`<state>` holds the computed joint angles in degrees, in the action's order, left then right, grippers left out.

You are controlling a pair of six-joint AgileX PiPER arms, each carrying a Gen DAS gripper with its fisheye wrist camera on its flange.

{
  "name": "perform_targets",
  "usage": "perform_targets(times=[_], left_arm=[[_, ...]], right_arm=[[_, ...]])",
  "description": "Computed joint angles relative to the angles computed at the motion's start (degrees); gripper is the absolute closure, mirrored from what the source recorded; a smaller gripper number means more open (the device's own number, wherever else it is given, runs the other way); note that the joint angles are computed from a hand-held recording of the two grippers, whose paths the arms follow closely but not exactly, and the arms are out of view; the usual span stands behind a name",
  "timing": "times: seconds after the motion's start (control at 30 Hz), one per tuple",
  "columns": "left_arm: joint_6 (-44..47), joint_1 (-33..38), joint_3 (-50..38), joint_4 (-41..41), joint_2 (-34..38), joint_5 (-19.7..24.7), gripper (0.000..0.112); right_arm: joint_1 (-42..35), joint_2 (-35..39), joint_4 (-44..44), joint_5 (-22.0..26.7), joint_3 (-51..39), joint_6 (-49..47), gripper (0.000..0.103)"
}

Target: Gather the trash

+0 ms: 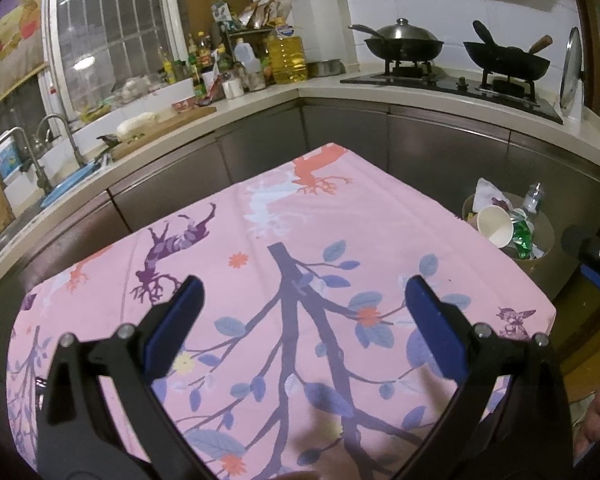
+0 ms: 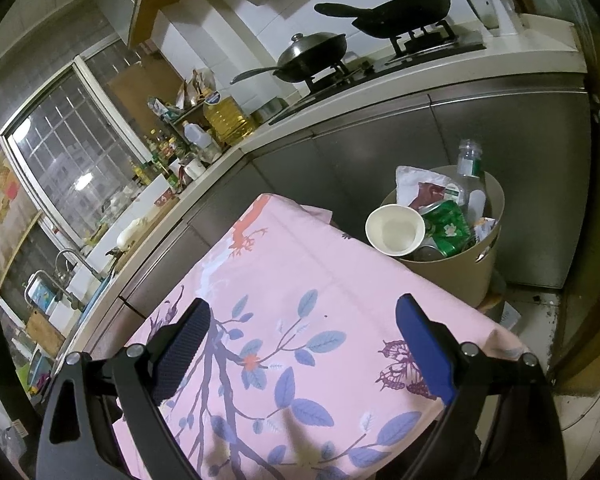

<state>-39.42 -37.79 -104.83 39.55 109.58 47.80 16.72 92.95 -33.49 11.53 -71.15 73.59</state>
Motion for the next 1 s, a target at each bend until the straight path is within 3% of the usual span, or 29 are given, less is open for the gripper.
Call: perform_targets(times=[0.4, 1.0], left_arm=[[3.5, -0.1, -1.6, -2.7, 0.9, 1.3, 0.015], [2.7, -0.6, -2.9, -1.3, 1.9, 2.7, 0.015]], right_arm=[[-0.3, -0.2, 8.3, -1.0, -0.1, -9.1, 0.013], [-0.7, -0.4, 9.2, -1.0, 0.1, -9.6, 0.013]])
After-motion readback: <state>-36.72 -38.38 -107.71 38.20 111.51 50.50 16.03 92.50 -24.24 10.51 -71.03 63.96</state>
